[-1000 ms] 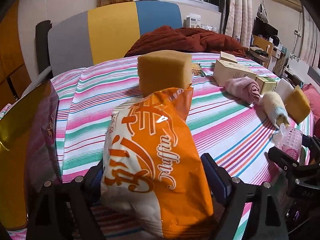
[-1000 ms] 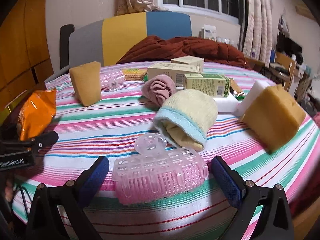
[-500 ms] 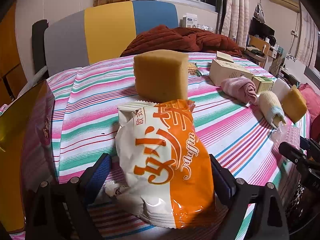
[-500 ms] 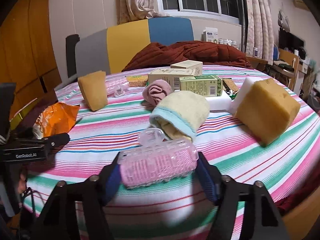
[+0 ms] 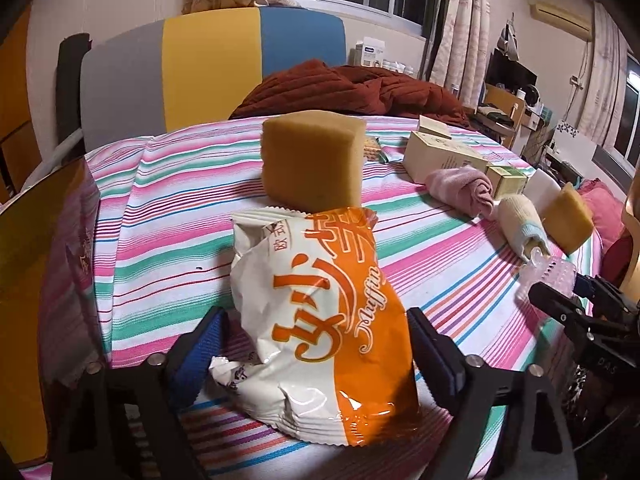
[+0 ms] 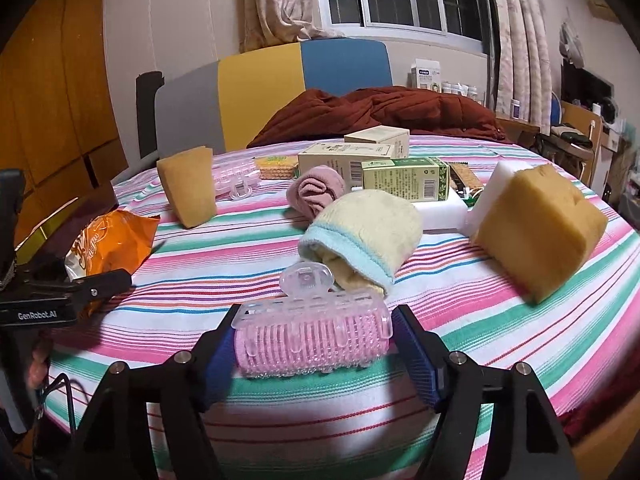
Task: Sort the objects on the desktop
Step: 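Lift the Muffin bag with the left tool while the right tool holds the pink roller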
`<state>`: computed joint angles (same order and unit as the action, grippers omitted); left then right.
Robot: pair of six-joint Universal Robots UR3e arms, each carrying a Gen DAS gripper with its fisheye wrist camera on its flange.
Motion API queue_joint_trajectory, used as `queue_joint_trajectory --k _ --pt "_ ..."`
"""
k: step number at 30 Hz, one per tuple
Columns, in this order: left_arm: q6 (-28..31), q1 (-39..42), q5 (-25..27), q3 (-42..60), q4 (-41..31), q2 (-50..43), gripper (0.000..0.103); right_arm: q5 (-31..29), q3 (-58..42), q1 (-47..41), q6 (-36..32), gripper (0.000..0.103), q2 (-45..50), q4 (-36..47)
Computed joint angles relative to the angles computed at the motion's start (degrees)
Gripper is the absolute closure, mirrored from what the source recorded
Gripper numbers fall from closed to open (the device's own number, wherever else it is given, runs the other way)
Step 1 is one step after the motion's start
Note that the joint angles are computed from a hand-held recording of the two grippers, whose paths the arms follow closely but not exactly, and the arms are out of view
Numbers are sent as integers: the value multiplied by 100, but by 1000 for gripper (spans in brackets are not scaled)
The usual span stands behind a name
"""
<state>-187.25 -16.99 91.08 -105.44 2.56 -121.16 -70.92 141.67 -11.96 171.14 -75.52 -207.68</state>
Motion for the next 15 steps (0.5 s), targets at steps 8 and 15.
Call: queue_joint_trajectory --k 8,15 --pt "-68 -44 29 -86 80 64 29 -39 -20 150 -93 36 -95 61" --pt "-108 -238 328 -190 106 181 31 119 -84 255 -66 36 -308 377"
